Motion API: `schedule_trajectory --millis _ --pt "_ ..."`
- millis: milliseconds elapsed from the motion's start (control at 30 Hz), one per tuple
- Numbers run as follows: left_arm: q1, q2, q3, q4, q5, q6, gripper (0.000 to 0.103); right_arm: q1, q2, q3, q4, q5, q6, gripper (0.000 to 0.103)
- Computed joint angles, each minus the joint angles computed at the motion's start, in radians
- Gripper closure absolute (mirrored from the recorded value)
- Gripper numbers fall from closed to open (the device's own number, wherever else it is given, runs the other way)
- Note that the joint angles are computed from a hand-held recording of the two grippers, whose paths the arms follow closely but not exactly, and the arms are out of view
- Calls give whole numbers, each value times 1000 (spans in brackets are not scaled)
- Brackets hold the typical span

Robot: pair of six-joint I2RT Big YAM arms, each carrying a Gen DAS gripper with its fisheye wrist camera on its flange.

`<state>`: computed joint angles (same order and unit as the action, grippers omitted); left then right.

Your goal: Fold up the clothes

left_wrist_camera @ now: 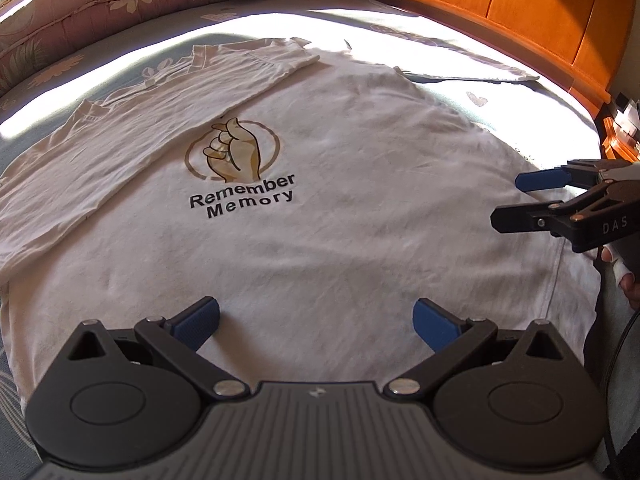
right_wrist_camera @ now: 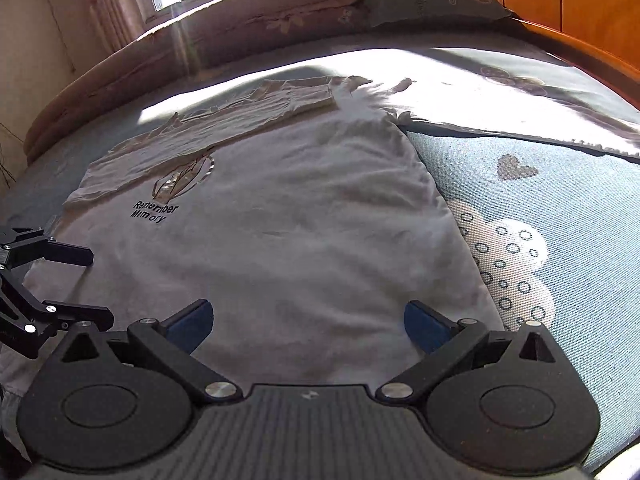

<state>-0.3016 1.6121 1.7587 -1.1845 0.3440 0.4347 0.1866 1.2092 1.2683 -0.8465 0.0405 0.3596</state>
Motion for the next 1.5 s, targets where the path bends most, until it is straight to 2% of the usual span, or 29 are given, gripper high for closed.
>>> schedule_trajectory --millis 200,367,467,600,733,800,867,933,1067,1200,1300,1433,1500 --pt "1 -14 -12 13 28 9 1 8 -4 -10 13 28 13 0" --pt "-4 -20 -24 28 26 11 1 24 22 34 -60 58 -42 0" --pt "-7 -24 -31 36 16 9 1 0 31 68 -103 13 -33 0" --pt "-16 -43 -50 60 -5 8 1 -73 9 78 -63 -21 -1 0" --pt "-15 -62 -70 85 82 38 1 -196 2 93 -14 -83 28 0" --pt "-19 -58 -72 82 95 55 1 -261 10 103 8 -118 39 0" --pt "-29 -44 -68 67 61 65 1 -330 36 128 21 -156 35 0" --pt "-34 -47 -86 90 34 68 1 -384 74 161 31 -181 27 0" --pt "-26 -38 -76 90 58 54 1 -480 168 238 75 -221 29 0" --pt "-16 -30 -73 105 84 29 1 -557 259 308 132 -234 59 0" --pt "-20 -31 -78 117 73 37 1 -596 325 349 158 -210 86 0" --pt "-18 -28 -78 123 79 44 1 -628 365 353 125 -196 110 0" --pt "-14 -27 -78 127 87 43 1 -638 345 317 136 -200 89 0"
